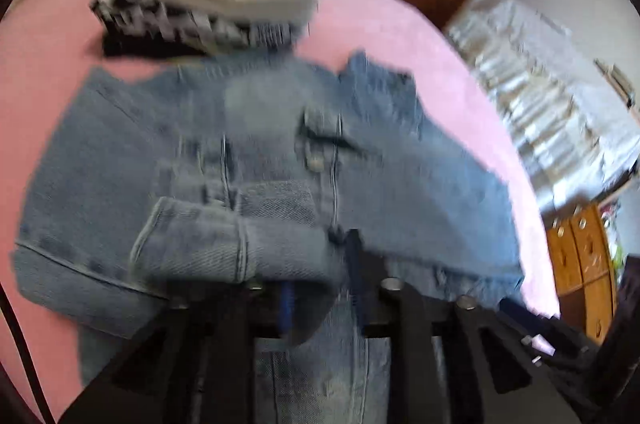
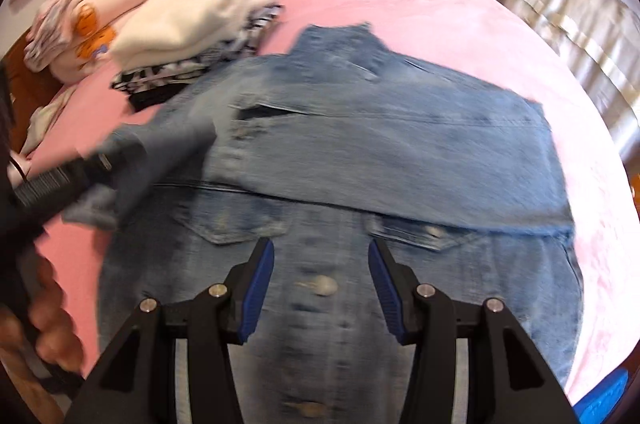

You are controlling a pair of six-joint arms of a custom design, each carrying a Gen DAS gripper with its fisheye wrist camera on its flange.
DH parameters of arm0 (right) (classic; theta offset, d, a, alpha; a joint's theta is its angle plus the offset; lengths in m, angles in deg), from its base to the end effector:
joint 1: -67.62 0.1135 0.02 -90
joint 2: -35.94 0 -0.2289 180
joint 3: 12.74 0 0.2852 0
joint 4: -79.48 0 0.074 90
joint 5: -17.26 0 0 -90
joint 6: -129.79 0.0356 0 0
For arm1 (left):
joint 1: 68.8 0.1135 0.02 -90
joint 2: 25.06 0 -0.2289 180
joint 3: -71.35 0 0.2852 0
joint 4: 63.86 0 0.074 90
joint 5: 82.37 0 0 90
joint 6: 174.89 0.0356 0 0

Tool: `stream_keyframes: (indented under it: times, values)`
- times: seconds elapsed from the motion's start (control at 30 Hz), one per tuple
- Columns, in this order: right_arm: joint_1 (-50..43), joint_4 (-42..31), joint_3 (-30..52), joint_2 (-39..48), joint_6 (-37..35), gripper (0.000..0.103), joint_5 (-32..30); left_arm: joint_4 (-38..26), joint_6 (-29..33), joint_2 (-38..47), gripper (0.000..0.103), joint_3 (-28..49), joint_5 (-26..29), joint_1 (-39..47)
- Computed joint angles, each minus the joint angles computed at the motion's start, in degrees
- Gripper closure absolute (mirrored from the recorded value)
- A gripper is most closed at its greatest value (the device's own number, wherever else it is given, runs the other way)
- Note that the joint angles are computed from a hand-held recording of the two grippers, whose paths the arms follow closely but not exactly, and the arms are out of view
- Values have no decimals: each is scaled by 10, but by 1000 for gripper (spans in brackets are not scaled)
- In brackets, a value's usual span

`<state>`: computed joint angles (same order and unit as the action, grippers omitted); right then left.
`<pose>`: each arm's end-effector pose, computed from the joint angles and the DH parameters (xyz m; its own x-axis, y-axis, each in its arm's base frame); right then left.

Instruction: Fold large clothes

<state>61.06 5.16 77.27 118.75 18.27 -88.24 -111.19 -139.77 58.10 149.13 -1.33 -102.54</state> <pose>0.3154 -0.0267 0.2766 -0.8540 -0.2576 -0.4520 -0.3294 0.9402 0.0864 0.2882 -0.1858 0.2272 -0.7652 -0.4605 -0.4499 -0.2706 0.8641 -0.4243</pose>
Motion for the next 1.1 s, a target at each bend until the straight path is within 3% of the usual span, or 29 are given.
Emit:
stream_keyframes:
  times: [0.03, 0.1, 0.13, 0.33, 0.47, 0.6, 0.7, 0.8, 0.93, 1.1]
  values:
    - [-12, -2, 3, 9, -7, 54, -2, -1, -10, 12, 53, 1, 6, -10]
    - [-31, -4, 6, 24, -18, 54, -6, 4, -26, 26, 38, -7, 32, -13]
    - [-39, -4, 8, 31, -21, 54, -8, 11, -36, 24, 36, -17, 38, -18]
    - [-35, -4, 4, 40, -26, 54, -25, 23, -35, -24, 35, -66, 61, -24]
    - [-4, -5, -2, 21, -35, 54, -40, 5, -51, -144, 34, -123, 62, -49]
    - [43, -8, -10, -3, -48, 54, -53, -67, -85, -267, 24, -157, -24, -87]
    - [92, -4, -24, -24, -61, 54, -67, -151, -113, -325, 23, -160, -92, -106]
    - [151, 17, -55, -48, -73, 54, -70, -228, -150, -388, 23, -176, -123, -107]
    - [231, 50, -102, -73, -97, 54, -43, -276, -185, -446, 23, -205, -127, -87]
    - [329, 156, -180, -103, -122, 54, 83, -301, -190, -506, 23, -234, -111, -57]
